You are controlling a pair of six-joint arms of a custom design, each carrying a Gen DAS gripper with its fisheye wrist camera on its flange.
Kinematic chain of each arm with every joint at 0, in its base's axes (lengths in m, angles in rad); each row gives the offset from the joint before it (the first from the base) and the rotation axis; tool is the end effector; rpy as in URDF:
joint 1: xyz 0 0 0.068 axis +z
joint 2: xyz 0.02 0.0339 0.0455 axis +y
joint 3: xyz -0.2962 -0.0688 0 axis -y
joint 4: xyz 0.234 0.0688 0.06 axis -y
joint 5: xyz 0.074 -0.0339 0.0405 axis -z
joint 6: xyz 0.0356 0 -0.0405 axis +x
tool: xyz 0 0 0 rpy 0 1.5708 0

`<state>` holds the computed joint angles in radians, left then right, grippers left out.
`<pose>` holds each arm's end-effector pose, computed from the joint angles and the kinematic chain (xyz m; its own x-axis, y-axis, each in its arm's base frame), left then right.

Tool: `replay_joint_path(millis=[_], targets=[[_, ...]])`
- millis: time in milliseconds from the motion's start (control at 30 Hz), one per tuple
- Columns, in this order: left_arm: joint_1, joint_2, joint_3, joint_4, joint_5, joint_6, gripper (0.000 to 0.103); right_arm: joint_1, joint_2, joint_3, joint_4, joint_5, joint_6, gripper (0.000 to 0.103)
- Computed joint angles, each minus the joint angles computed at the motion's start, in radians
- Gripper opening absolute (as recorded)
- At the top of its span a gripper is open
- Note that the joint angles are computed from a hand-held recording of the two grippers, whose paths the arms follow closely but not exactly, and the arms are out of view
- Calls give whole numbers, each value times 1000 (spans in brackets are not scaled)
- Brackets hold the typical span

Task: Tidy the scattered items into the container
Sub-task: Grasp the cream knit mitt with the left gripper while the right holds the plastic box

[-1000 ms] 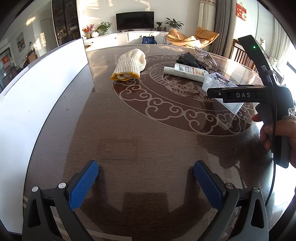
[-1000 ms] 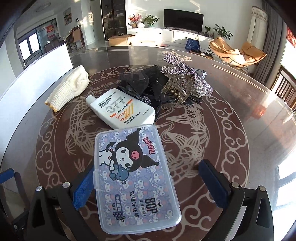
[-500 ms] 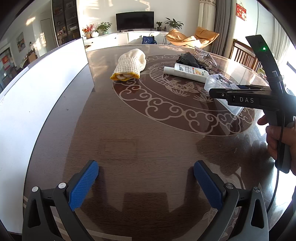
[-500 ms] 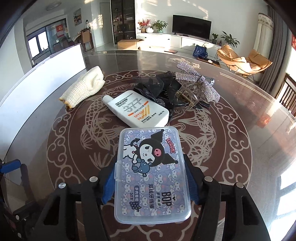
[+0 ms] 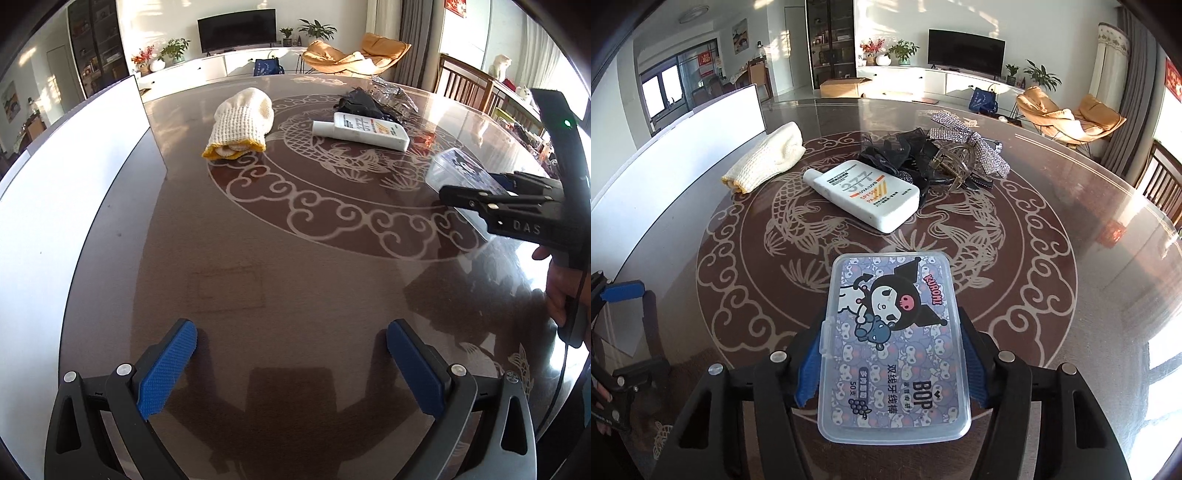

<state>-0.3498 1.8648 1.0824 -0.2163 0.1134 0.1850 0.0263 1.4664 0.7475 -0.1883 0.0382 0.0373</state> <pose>0.3493 -0.1317 0.1826 -0.7032 0.4511 -0.5497 0.5366 0.8438 0.0061 0.2722 0.0058 0.2128 -0.7871 0.0166 -0.6166 0.0266 0.9996 -0.0071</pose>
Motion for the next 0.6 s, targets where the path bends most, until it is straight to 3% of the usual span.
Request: replay_joint_path(millis=[133,400,600], targets=[[35,151,223,-76,41,59,103,0,0,0,0,0,0,63],[26,431,704,-273,49,66,103,-8,1,0,1,-10,-4,64],[-2,663,1154,-488,31,41,103,-9,1,0,1,-10,-4,64]])
